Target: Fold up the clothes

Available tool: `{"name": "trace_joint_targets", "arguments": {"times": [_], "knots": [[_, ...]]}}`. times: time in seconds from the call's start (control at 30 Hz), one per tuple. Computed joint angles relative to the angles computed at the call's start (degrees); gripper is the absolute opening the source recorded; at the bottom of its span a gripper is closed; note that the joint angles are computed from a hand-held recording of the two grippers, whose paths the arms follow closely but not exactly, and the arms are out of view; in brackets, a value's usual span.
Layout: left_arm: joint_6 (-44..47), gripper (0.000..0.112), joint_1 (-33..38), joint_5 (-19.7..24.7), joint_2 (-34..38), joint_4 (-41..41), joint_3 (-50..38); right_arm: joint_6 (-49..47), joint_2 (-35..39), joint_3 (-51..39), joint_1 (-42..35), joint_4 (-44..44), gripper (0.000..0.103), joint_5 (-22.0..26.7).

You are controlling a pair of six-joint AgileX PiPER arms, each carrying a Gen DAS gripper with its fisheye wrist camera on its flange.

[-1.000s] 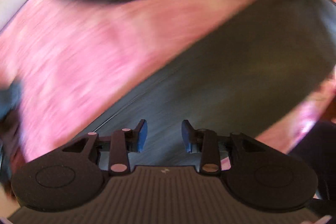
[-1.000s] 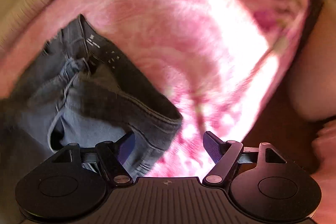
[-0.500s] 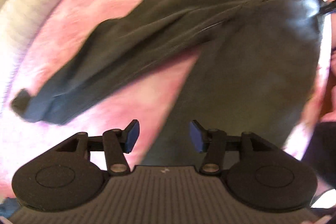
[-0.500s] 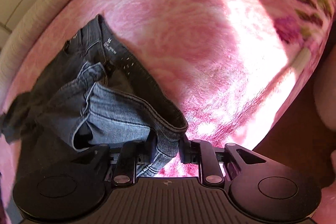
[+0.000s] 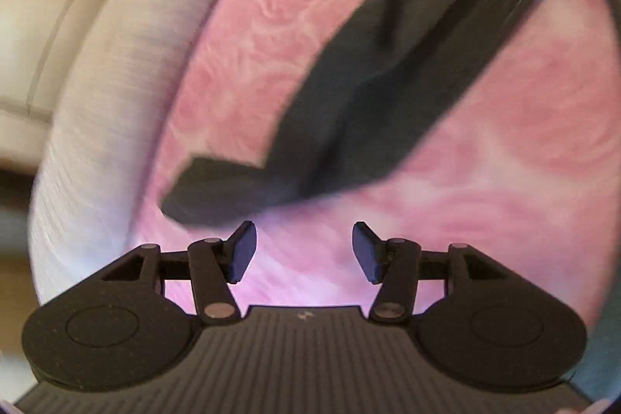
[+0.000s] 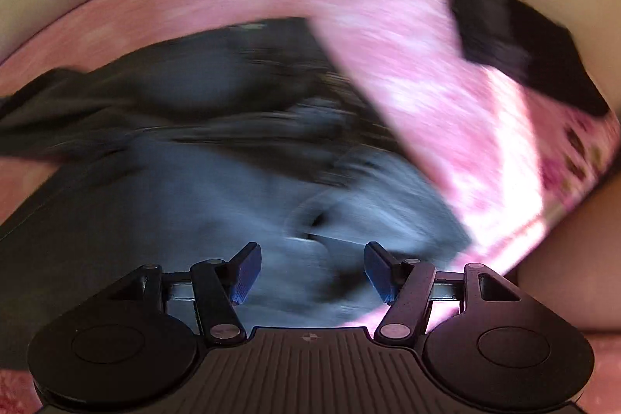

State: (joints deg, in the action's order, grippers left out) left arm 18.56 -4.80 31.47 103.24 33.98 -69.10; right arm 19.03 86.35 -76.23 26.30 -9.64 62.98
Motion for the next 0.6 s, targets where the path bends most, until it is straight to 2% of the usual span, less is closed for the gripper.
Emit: {"name": "trace_joint_targets", "arguments": {"times": [0.1, 0.13, 0.2, 0.23, 0.33, 0.4, 0.47, 0.53, 0.6], "knots": [[13.84, 0.05, 3.45, -6.04, 5.26, -6.92, -4.53, 3.27, 5.18, -5.51, 8.51, -0.52, 0.063, 1.08], [19.57, 0.046, 4.16, -4.93, 6.95, -11.46, -7.02, 3.75, 6.68, -7.23, 10.44, -0.28, 0.063, 1.32], [28.64, 0.021, 5.28, 3.23, 10.7, -20.59, -15.26, 4.21, 9.28, -10.25, 13.59, 0.47, 0.063, 1.62], [30.19, 0.021, 5.69, 6.52, 12.33, -22.92, -19.38, 3.98, 10.38, -11.48, 14.78, 0.64, 0.063, 1.87], [29.72, 0.025, 6.97, 12.19, 17.25, -26.94, -32.03, 2.64, 13.06, -14.37, 17.28, 0.17, 0.063, 2.6], [27.71, 0.035, 7.54, 14.78, 21.6, -27.61, -41.63, 2.37, 14.65, -15.8, 17.49, 0.37, 0.063, 2.81], [24.9, 0.034, 7.68, 15.45, 26.09, -25.15, -50.28, 2.34, 15.93, -17.64, 17.05, 0.73, 0.063, 3.56], [22.86, 0.036, 8.88, 20.29, 31.31, -25.41, -61.54, 1.66, 17.09, -20.02, 16.56, 1.02, 0.063, 4.32], [20.11, 0.046, 10.77, 23.15, 33.7, -25.95, -67.13, 0.75, 18.22, -22.28, 16.08, 1.44, 0.063, 4.88]]}}
